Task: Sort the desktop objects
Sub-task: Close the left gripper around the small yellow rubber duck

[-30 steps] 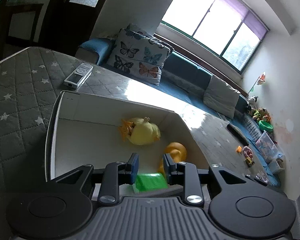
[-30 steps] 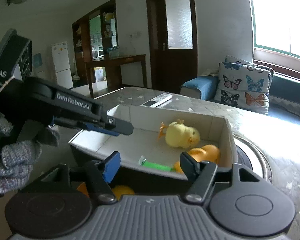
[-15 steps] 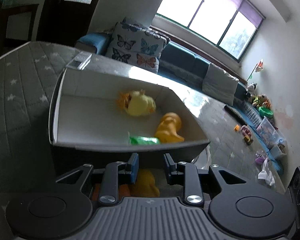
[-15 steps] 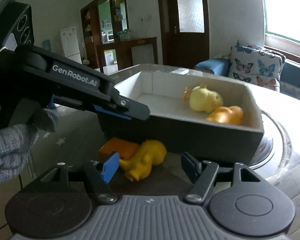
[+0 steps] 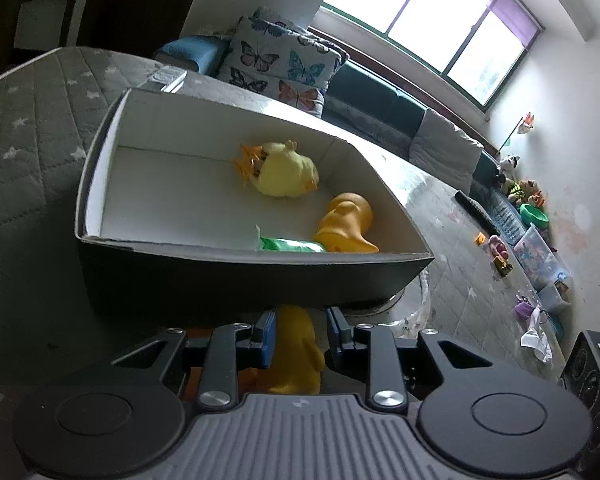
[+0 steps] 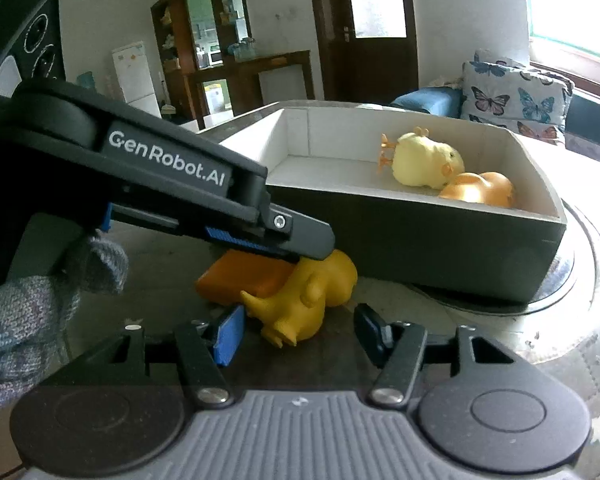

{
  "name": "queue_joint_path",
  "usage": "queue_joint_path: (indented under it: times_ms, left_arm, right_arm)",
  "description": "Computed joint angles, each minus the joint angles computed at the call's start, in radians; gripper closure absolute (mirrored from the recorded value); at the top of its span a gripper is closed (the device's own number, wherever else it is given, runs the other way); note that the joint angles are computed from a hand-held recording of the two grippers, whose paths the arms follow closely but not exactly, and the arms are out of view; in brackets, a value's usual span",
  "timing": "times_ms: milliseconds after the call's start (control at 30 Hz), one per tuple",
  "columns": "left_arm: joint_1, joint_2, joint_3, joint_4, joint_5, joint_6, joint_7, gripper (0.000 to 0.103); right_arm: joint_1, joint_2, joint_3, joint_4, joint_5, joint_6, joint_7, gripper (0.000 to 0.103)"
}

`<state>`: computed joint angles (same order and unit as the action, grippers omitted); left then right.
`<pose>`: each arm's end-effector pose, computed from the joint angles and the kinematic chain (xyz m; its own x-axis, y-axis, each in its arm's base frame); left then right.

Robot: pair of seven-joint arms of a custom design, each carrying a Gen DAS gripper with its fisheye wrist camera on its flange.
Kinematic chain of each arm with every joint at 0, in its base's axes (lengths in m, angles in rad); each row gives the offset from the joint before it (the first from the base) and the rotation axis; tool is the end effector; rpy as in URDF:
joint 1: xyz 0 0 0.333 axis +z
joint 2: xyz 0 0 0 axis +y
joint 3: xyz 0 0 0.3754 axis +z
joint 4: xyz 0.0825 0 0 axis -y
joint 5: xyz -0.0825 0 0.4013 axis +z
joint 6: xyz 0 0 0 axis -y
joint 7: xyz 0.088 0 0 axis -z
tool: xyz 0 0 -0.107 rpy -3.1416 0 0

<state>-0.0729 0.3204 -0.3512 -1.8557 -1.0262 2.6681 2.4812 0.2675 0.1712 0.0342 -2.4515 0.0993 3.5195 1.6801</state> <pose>0.6498 -0.2393 0.4476 -0.5415 -0.7220 0.4307 -0.7515 0.1860 -0.6330 0.5326 0.1526 0.3830 0.1439 -0.9797 -0.1396 -0.6404 0.0153 -0.7679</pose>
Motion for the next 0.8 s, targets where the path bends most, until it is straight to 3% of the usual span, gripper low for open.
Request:
queue_joint_path:
  times_ms: [167, 300, 533, 800]
  left_arm:
    - [0.001, 0.015, 0.002, 0.015, 0.011, -0.020, -0.035, 0.073]
    - [0.003, 0.024, -0.001, 0.029, 0.015, -0.034, -0.053, 0.073]
    - [-0.007, 0.034, -0.006, 0.038, 0.056, -0.037, -0.070, 0.073]
    - [-0.008, 0.044, -0.014, 0.045, 0.090, -0.034, -0.072, 0.070]
  right_arm:
    - [0.081, -0.016, -0.056, -0.012, 0.151, 0.004, -0.110, 0.047]
    - [0.084, -0.029, -0.054, -0.024, 0.217, 0.009, -0.157, 0.047]
    - [0.001, -0.023, 0.000, -0.022, 0.098, 0.000, -0.047, 0.047]
    - [-0.035, -0.001, 0.013, -0.011, -0.008, 0.004, 0.047, 0.047]
